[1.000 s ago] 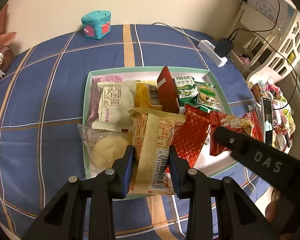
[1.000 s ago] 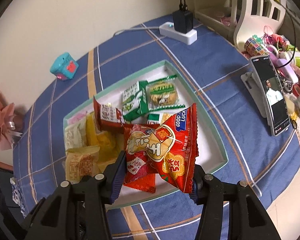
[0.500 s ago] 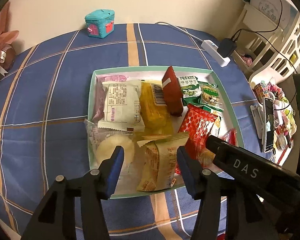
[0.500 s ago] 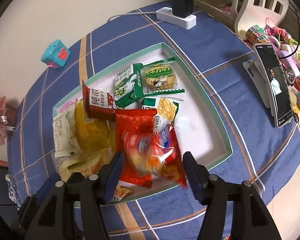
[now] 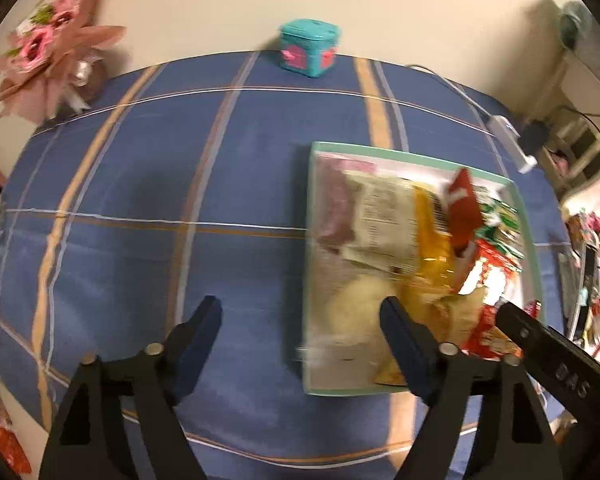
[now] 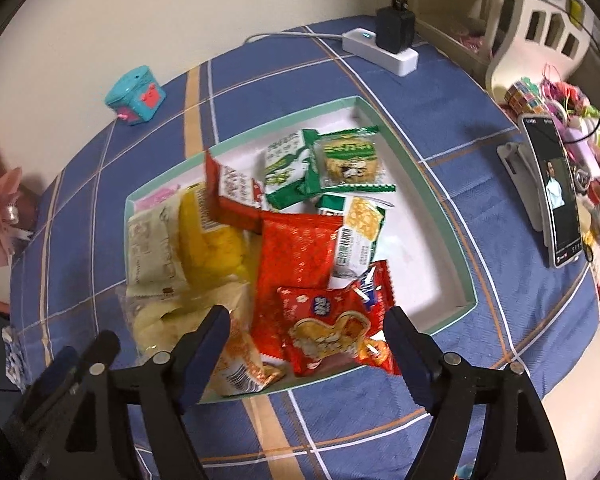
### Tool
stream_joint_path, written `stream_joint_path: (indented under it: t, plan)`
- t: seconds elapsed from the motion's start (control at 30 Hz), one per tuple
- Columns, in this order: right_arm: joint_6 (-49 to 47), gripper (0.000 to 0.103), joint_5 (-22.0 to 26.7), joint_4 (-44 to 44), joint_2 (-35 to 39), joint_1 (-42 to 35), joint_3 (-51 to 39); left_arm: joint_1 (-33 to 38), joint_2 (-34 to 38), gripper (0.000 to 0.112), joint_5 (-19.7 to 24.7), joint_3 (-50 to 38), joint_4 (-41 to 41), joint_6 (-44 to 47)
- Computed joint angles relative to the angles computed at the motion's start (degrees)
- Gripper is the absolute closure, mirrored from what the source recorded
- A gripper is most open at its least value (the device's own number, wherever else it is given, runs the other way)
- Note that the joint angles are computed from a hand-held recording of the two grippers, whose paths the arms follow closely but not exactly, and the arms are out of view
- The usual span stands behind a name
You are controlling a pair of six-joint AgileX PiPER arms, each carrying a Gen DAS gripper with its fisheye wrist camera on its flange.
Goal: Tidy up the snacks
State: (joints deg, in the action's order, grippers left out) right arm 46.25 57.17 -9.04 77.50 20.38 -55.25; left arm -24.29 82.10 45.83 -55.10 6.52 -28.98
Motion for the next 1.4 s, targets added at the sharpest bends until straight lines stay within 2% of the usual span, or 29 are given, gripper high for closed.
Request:
stream_joint_path:
  t: [0.1, 0.17, 0.23, 0.3, 0.4, 0.67, 0.77, 0.97, 1.1, 1.4]
  plan:
    - [1.94, 0.021, 0.77, -1.65, -0.05, 3.20, -0.59, 1.45, -1.06, 0.028, -0.06, 1.21, 0.84, -0.19]
    - [3.38, 0.021, 1.30, -2.71, -0.34, 5.29, -0.68, 2.18, -2.07, 0.019, 0.13, 2.24, 1.79, -0.79]
    - [4.86, 0.019, 1.92, -3.93, -0.60, 7.19, -0.62, 2.12, -3.23, 0.018, 0.27, 3.20, 2.65, -1.77]
    - [6.58, 0.008, 2.54, -5.37, -0.95, 9.49, -0.36, 2.71, -4.63, 0.018, 0.59, 4.35, 2.97, -1.57]
    - [8.48, 0.000, 3.05, -7.02, -1.62, 12.44, -0.04, 2.76, -6.22, 0.012, 1.25, 5.79, 4.19, -2.25]
    - [14.10, 0.000, 5.38, -10.34, -4.14, 18.88, 1.69, 2.81, -11.78, 0.010, 2.65, 9.55, 6.86, -4.18]
    - [15.72, 0.000, 6.06, -10.88, -5.01, 20.86, 2.70, 0.86, -13.52, 0.010, 5.05, 10.58, 10.13, -8.27]
    - [18.68, 0.000, 6.68, -11.69, -6.68, 24.50, 4.63, 0.24, -17.53, 0.010, 6.71, 12.53, 10.39, -8.47]
    - [20.57, 0.000, 6.98, -12.06, -7.44, 26.67, 5.46, -3.06, -18.43, 0.010, 9.79, 12.91, 14.97, -12.73]
    - [23.72, 0.000, 7.99, -13.66, -8.91, 30.12, 6.44, -3.79, -21.19, 0.010, 11.84, 14.94, 16.86, -14.27]
